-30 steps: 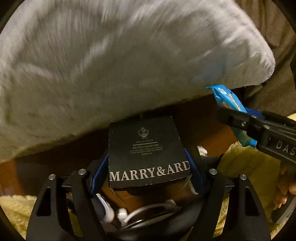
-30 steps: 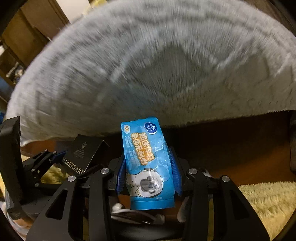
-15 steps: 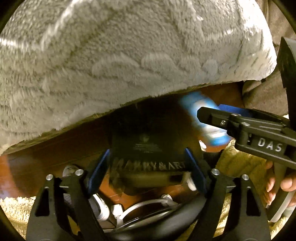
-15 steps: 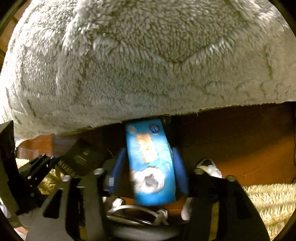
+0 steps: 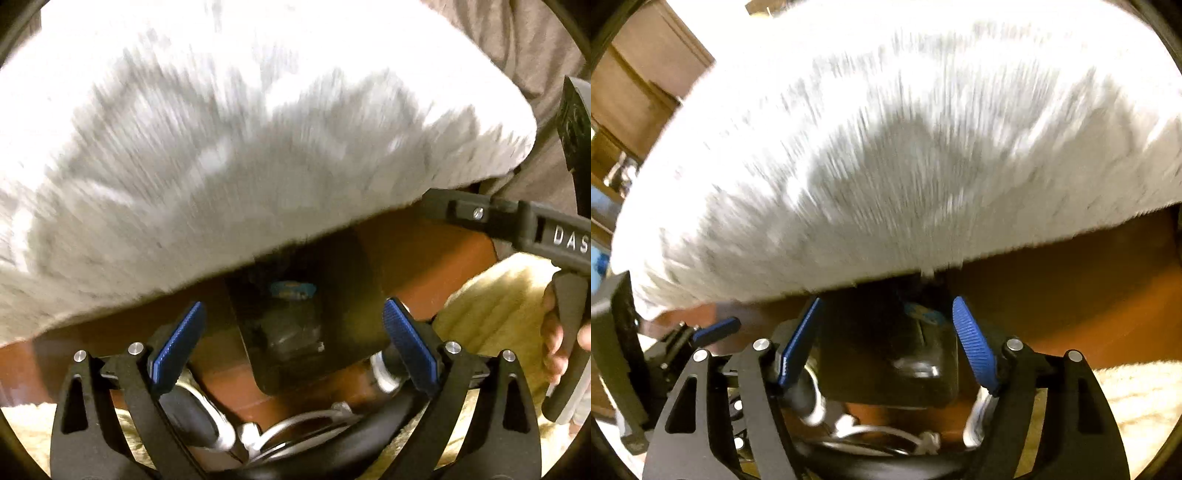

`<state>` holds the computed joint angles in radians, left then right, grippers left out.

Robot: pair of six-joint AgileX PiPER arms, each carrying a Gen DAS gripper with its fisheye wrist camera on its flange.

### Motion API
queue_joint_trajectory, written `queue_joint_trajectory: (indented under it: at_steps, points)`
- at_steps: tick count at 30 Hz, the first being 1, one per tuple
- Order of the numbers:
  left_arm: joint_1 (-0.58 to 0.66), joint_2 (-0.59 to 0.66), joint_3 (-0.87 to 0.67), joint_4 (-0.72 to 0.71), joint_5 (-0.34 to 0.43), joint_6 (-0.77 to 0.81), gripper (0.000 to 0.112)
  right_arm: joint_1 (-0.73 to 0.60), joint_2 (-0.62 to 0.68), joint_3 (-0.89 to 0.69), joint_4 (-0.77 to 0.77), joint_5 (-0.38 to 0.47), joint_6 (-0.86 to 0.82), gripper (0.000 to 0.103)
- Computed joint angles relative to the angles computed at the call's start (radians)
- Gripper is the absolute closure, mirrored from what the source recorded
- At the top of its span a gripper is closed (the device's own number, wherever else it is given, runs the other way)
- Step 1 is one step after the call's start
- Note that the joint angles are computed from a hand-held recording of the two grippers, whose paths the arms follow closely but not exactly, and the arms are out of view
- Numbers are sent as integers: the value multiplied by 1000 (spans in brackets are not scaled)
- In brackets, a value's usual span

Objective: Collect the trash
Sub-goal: 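Lower both held items below the bed edge and open both tools into the bin, then grasp the yellow-white bottle with left tool while right tool grasps the blue sock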

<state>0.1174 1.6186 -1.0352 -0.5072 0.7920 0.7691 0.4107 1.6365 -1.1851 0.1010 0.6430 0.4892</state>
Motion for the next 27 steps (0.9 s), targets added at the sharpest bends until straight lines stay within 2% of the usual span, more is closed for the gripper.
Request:
queue_joint_trajectory:
  at_steps: [4, 5, 8, 11, 12, 15, 18, 20, 22, 27]
  points:
    - [50, -71, -72, -36, 45, -6, 21, 16, -89, -74, -151, 51, 88, 25]
    - [65, -86, -63, -52, 39, 11, 21, 16, -96, -87, -176, 54, 97, 24]
    - [95, -98, -165, -49, 90, -15, 21, 10, -96, -164, -247, 79, 102, 22]
    - [113, -70, -322, -25, 160, -64, 21, 14, -31, -297, -314, 124, 118, 19]
    - [112, -55, -359, -13, 166, -83, 21, 2, -10, -338, -299, 136, 93, 16]
    - [105, 12, -491, 21, 188, -143, 20, -25, 84, -497, -234, 179, 11, 15]
    - [91, 117, -642, 43, 233, -208, 20, -37, 163, -618, -259, 228, -16, 15]
    - [52, 187, -713, 93, 218, -249, 20, -27, 211, -670, -299, 233, -8, 15]
    - [19, 238, -757, 143, 186, -273, 20, -24, 281, -777, -335, 278, -9, 15]
    - [-10, 368, -905, 146, 203, -290, 20, -49, 479, -1034, -304, 342, -80, 16]
